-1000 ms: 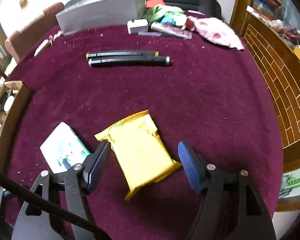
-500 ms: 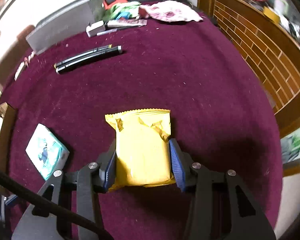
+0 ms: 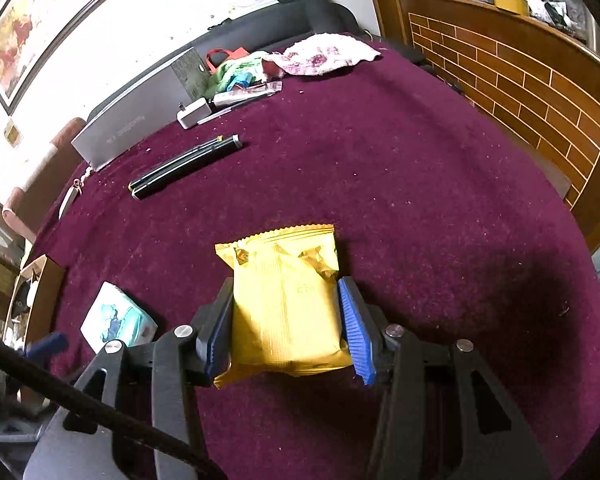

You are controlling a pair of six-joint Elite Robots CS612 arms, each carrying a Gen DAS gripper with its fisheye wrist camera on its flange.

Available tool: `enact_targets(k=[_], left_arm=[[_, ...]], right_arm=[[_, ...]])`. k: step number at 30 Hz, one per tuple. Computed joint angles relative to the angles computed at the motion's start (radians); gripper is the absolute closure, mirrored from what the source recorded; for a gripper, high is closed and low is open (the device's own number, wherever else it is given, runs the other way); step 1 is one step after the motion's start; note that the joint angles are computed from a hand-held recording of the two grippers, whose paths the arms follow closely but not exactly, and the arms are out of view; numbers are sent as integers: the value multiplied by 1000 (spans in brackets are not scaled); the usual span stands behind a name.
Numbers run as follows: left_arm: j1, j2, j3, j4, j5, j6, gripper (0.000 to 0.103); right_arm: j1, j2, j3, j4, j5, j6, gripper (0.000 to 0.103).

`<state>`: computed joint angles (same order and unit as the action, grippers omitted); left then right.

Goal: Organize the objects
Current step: 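Grasp the blue-and-white tissue pack with the left tool while the right tool holds the pouch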

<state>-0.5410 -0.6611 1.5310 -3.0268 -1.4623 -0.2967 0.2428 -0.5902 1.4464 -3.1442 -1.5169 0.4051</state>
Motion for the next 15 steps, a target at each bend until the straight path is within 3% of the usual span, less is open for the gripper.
enact_targets(k=[3,7,12,13,15], left_arm=[[-6,26,-46,34,29,12,2],[-3,41,-88,94,-11,22,3],[6,27,-79,94,-248,98,3],[0,23,-72,84,-242,124,3],[-18,20,-65,74,-155,156,3]], right_arm=[[-3,1,1,-8,17,3,52],[-10,0,8,-19,44,18,53],[-16,0,12,-27,66,35,53],[-16,0,12,-26,65,35,53],[-14,-1,12,-25,61,35,53]])
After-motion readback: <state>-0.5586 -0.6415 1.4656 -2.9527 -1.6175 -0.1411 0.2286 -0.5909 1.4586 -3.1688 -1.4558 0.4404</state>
